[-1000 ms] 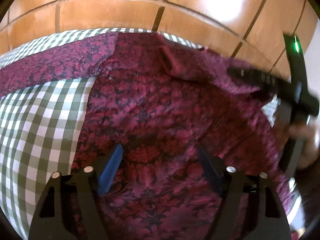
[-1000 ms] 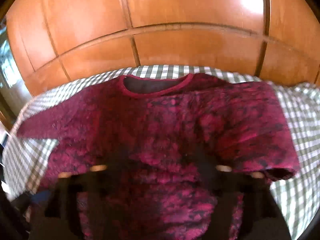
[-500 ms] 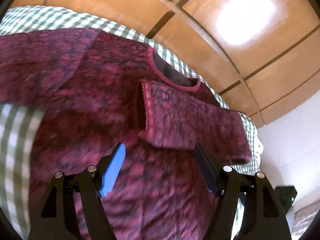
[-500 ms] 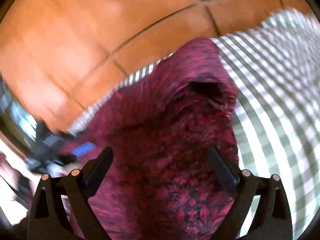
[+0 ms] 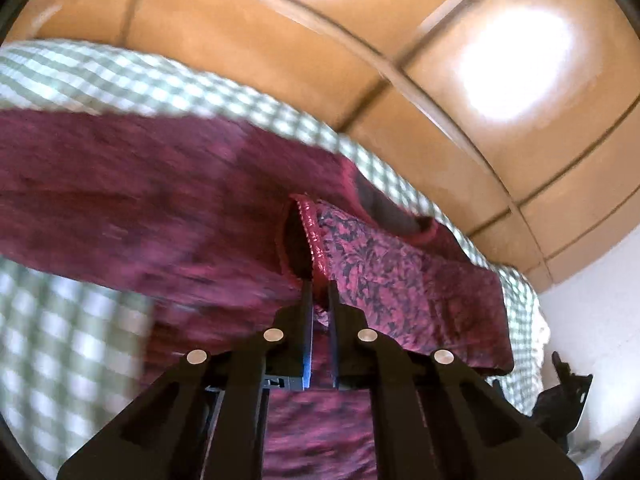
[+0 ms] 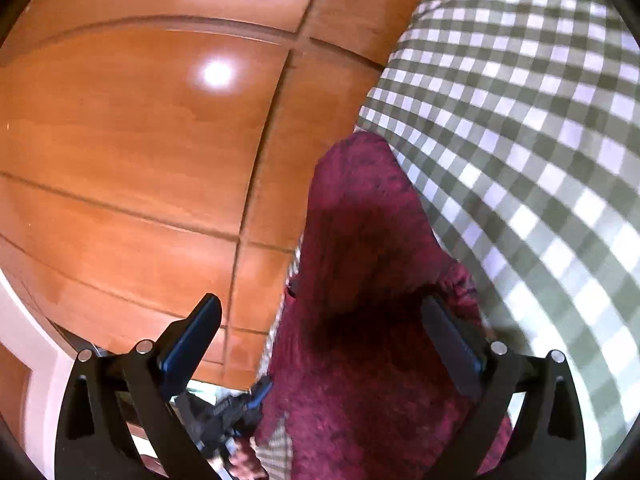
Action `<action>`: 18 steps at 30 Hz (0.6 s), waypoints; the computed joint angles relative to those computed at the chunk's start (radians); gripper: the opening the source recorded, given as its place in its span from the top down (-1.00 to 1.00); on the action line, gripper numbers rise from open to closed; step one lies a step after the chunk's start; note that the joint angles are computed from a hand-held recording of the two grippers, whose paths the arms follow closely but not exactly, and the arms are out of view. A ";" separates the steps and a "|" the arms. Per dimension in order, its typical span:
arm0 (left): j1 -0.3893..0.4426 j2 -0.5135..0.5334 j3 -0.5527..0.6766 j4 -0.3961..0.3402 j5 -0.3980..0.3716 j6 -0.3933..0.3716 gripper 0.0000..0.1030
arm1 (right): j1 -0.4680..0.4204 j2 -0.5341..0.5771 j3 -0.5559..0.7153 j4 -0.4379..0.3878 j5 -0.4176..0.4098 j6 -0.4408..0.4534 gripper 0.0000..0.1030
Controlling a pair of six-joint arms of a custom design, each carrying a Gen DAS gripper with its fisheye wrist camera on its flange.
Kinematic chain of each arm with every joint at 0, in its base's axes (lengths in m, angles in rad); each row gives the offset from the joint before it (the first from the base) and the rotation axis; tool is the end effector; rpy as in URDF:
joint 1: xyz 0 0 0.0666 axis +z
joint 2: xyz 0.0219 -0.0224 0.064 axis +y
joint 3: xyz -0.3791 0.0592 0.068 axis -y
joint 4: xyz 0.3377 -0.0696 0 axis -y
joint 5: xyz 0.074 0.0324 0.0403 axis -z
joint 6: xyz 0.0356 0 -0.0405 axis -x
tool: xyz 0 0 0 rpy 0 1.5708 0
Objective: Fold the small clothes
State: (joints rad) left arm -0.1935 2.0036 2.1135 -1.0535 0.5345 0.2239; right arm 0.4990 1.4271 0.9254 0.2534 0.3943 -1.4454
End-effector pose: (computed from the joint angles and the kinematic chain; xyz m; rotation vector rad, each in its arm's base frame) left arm 0.6240 -0.1412 0.3984 0.1849 2.5153 -0.8417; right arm 0.3883 0.1956 0.3267 1.1282 1.5559 1.0070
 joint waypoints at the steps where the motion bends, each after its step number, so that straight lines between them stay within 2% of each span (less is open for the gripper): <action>1: 0.013 -0.002 -0.004 -0.008 -0.029 -0.016 0.90 | -0.012 0.013 0.010 -0.016 -0.010 -0.011 -0.95; 3: 0.022 0.006 -0.006 -0.038 -0.070 -0.052 0.90 | -0.031 0.044 0.037 -0.063 -0.028 -0.040 -0.95; 5: 0.021 0.018 -0.014 -0.065 -0.101 -0.095 0.90 | -0.029 0.050 0.069 -0.133 -0.024 -0.010 -0.95; 7: 0.011 -0.001 -0.061 -0.028 -0.137 -0.130 0.90 | -0.017 0.038 0.105 -0.223 -0.027 0.021 -0.95; 10: 0.007 -0.024 -0.094 0.008 -0.138 -0.144 0.90 | 0.012 0.026 0.166 -0.388 -0.047 0.076 -0.96; 12: 0.004 -0.038 -0.108 0.033 -0.137 -0.156 0.90 | 0.042 0.031 0.235 -0.503 -0.046 0.160 -0.96; 15: 0.008 -0.064 -0.136 0.069 -0.126 -0.177 0.90 | 0.081 0.079 0.392 -0.684 0.082 0.315 -0.96; 16: 0.009 -0.065 -0.133 0.071 -0.123 -0.178 0.90 | 0.081 0.103 0.441 -0.722 0.109 0.354 -0.96; 18: 0.006 -0.066 -0.133 0.077 -0.133 -0.180 0.90 | 0.059 0.175 0.552 -0.803 0.108 0.415 -0.95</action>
